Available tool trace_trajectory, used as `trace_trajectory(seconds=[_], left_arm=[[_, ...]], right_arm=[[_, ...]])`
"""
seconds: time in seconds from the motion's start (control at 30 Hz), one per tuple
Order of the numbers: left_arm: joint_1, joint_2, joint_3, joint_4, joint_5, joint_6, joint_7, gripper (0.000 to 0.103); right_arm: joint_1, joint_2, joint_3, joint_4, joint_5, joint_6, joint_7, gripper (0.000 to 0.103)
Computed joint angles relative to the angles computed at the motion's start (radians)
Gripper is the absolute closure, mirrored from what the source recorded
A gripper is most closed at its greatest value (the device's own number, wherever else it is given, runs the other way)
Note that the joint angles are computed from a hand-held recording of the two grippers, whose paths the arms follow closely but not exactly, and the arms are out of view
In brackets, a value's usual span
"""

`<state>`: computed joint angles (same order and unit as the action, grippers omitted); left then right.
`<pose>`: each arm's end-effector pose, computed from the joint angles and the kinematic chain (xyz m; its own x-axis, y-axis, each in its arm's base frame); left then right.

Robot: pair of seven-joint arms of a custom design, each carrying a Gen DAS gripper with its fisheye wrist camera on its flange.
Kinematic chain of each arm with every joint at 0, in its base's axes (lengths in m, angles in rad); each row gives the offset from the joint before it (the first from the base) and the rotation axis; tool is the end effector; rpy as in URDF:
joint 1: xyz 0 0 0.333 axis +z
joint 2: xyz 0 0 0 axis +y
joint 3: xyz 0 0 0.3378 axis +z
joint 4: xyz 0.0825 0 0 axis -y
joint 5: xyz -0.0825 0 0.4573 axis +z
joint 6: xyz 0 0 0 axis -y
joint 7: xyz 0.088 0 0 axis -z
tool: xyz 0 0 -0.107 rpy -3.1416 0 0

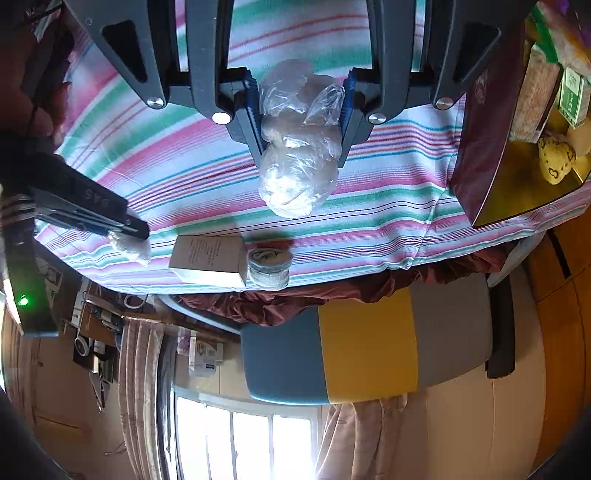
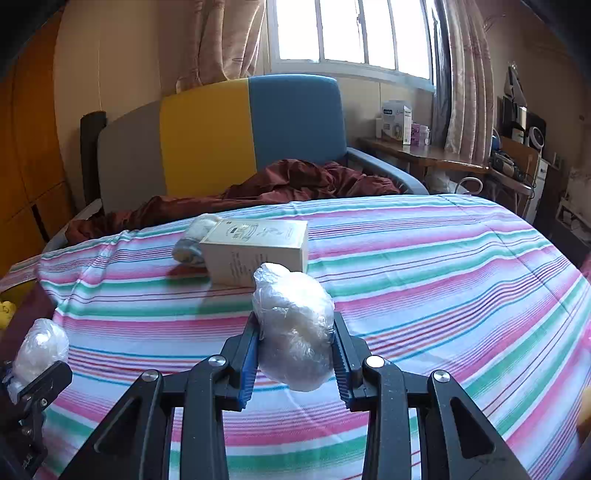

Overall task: Organize objects
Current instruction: 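Carry the cotton bag into the gold tray and open left gripper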

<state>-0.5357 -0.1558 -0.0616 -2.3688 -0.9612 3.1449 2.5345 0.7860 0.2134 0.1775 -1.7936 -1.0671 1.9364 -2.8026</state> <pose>0.5037 -0.2559 0.4488 -0.5612 -0.8276 -0.0132 -0.4887 0.3442 -0.8017 0.4522 0.5334 0.4463 -0.4591 -0.8871 -0.0476 -0.5064 0.3053 -0.8065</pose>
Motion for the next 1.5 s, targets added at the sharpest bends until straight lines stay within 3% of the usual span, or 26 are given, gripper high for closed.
trace_trajectory(seconds=[0.1, 0.17, 0.3, 0.53, 0.67, 0.83, 0.97, 1.17, 1.37, 1.5], left_arm=[[-0.079, -0.045, 0.073, -0.01, -0.184, -0.026, 0.192, 0.069], [-0.063, -0.075, 0.062, -0.027, -0.217, -0.046, 0.226, 0.069], [-0.007, -0.145, 0.032, -0.078, -0.21, -0.117, 0.218, 0.069], [0.015, -0.253, 0.052, -0.141, -0.216, -0.154, 0.219, 0.069], [0.055, -0.281, 0.064, -0.15, -0.14, -0.172, 0.135, 0.069], [0.161, -0.275, 0.064, -0.144, 0.046, -0.224, -0.092, 0.069], [0.211, -0.252, 0.097, -0.134, 0.119, -0.283, -0.203, 0.069], [0.246, -0.234, 0.123, -0.127, 0.153, -0.395, -0.201, 0.069], [0.295, -0.248, 0.098, -0.146, 0.182, -0.466, -0.209, 0.068], [0.318, -0.257, 0.089, -0.152, 0.206, -0.506, -0.23, 0.056]], right_arm=[[0.004, 0.001, 0.003, 0.0, 0.0, 0.002, 0.005, 0.067], [0.007, 0.007, 0.004, 0.007, 0.002, -0.001, -0.003, 0.067], [0.011, 0.022, 0.001, 0.027, 0.017, -0.015, -0.032, 0.067], [0.023, 0.041, -0.006, 0.053, 0.029, -0.026, -0.075, 0.067], [0.034, 0.062, -0.01, 0.081, 0.022, -0.025, -0.124, 0.067], [0.053, 0.082, -0.02, 0.107, 0.019, -0.031, -0.168, 0.067], [0.061, 0.091, -0.025, 0.12, 0.029, -0.042, -0.181, 0.067], [0.073, 0.116, -0.032, 0.153, 0.038, -0.059, -0.219, 0.067], [0.091, 0.137, -0.043, 0.183, 0.046, -0.082, -0.251, 0.067], [0.095, 0.141, -0.047, 0.188, 0.055, -0.087, -0.253, 0.067]])
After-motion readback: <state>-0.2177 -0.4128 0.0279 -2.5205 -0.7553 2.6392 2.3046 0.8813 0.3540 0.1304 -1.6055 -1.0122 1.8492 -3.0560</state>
